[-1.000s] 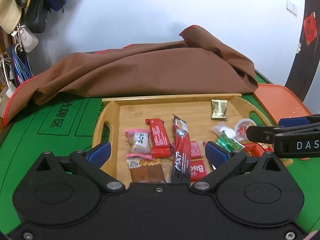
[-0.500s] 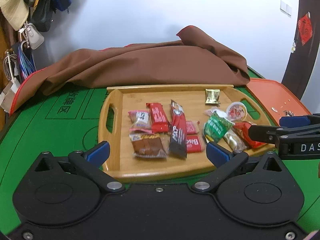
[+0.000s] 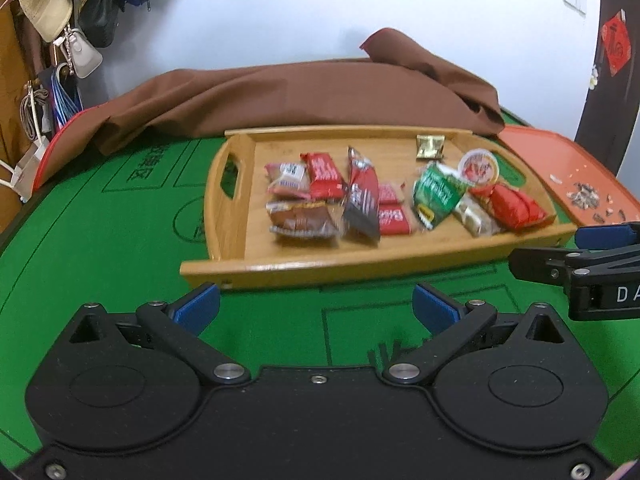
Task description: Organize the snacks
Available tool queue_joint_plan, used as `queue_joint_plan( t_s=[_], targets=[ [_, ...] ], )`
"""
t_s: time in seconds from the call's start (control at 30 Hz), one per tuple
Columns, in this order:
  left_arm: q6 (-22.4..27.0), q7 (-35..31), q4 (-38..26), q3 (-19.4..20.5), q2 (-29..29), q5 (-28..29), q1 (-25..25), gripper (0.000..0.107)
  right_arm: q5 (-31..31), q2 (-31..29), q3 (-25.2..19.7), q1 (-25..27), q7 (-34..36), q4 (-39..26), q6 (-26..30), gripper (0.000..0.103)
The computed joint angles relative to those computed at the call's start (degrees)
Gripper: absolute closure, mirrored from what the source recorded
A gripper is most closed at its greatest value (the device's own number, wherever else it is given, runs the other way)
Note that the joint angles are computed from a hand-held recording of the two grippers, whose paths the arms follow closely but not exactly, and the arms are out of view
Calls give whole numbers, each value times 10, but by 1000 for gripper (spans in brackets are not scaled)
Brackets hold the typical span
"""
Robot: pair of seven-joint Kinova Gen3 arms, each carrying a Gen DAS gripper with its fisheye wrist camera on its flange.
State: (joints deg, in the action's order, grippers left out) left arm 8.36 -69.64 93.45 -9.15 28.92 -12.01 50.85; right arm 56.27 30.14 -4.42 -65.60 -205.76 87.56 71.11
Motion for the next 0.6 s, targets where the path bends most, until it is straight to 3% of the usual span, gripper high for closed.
queue_joint_plan(
  t_s=[0.37,0.6],
  targets=[
    [22,7,-5,14,22,9,-10,5,-37,32,4,-3,1,-12,7,5],
    [22,31,-8,-7,31,-5,9,5,-51,39,11,-3,-4,-9,-9,5]
  ],
)
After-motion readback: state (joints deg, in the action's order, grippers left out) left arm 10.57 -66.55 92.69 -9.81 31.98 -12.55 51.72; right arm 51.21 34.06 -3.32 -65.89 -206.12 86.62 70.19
